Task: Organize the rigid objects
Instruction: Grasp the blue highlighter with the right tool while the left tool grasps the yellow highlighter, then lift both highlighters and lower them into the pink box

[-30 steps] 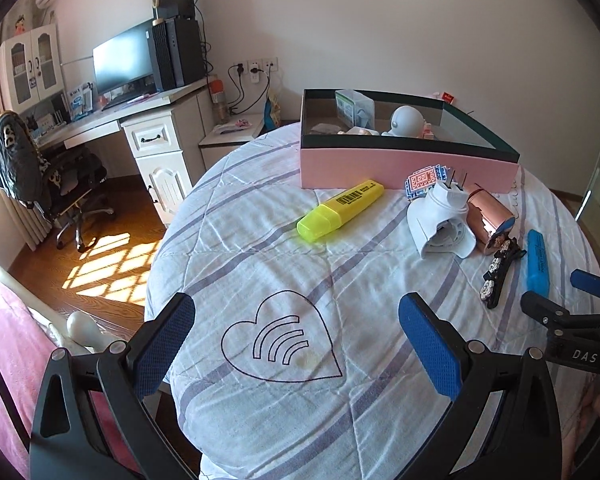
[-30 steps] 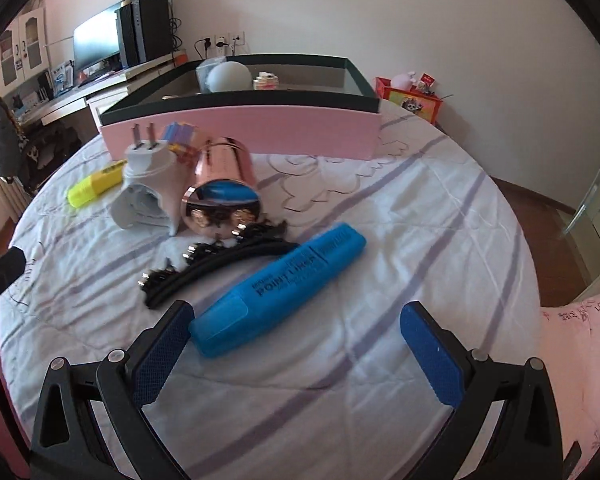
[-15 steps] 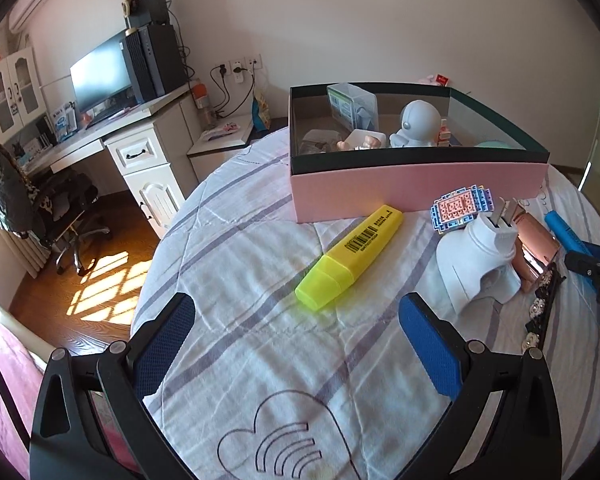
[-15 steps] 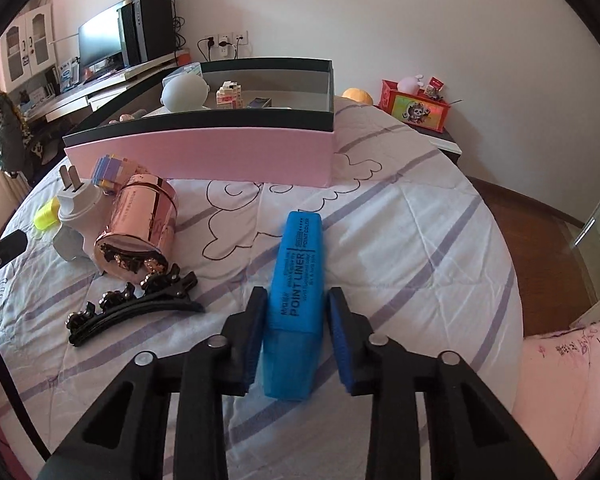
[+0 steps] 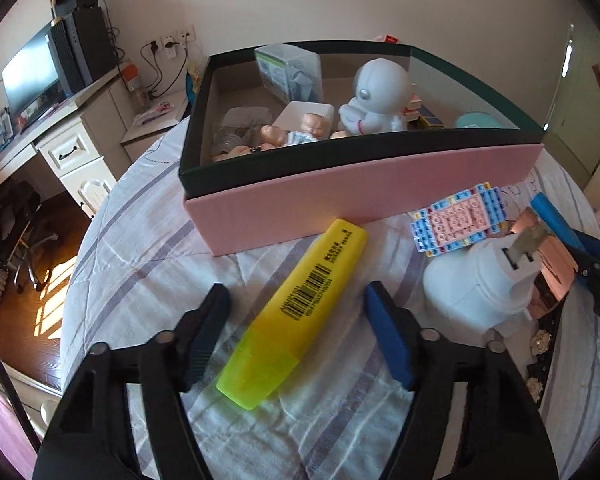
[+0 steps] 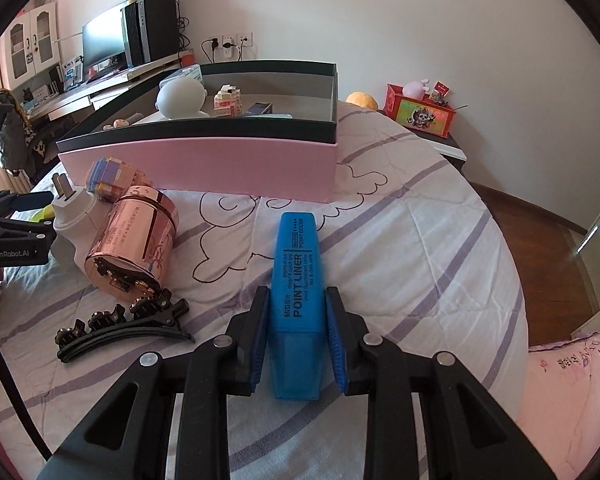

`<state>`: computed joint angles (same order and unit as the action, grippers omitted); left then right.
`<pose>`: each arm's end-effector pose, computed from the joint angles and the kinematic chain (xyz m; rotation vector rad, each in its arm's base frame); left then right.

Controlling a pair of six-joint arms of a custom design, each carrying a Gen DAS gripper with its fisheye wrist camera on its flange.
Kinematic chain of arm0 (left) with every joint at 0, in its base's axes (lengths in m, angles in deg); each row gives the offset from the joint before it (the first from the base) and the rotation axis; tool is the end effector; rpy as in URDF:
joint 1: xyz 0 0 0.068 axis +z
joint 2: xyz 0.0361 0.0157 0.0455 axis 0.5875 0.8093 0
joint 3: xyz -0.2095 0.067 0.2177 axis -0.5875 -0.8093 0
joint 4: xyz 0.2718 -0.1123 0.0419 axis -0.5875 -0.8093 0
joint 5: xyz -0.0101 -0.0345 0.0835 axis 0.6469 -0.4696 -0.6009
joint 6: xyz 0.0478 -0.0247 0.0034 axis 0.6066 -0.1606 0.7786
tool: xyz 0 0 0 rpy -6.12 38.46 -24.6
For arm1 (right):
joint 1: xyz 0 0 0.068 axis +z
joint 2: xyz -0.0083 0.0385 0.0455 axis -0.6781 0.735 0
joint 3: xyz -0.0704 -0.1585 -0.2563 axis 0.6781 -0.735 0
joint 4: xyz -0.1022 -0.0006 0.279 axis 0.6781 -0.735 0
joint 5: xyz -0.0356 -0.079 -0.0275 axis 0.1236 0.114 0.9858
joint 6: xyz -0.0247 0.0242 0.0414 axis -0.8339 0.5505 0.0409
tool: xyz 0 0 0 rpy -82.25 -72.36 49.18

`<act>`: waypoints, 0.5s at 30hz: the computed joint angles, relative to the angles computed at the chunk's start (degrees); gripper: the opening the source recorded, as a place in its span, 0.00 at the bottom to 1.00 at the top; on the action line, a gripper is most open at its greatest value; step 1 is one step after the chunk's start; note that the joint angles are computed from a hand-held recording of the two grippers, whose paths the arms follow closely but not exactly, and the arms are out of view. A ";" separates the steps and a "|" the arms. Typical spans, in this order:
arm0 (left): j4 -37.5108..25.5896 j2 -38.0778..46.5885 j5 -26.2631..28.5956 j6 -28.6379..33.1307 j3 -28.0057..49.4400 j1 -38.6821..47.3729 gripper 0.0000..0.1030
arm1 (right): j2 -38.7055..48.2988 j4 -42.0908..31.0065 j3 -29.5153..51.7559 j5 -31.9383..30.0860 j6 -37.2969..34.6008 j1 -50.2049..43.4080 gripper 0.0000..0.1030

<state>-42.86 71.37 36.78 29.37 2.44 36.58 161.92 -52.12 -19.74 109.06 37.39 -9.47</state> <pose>0.3570 -0.0105 0.0381 0.9442 2.3016 -0.2582 0.1826 0.0964 0.0326 0.4274 2.3891 -0.1947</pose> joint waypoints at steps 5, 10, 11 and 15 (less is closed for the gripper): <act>5.93 -3.50 -0.83 -0.34 -6.89 -1.29 0.25 | -0.24 -0.31 -0.01 0.29 -0.23 0.44 0.26; 8.45 -7.57 3.41 -2.51 -12.89 2.17 0.25 | -1.30 3.75 -2.49 -0.05 1.03 2.66 0.26; 9.10 -8.60 4.64 -2.37 -14.35 3.20 0.25 | -1.61 5.15 -3.33 -0.37 1.71 3.46 0.26; 11.40 -14.34 8.59 -3.52 -20.09 6.78 0.26 | -2.98 6.82 -4.86 2.62 6.67 8.96 0.26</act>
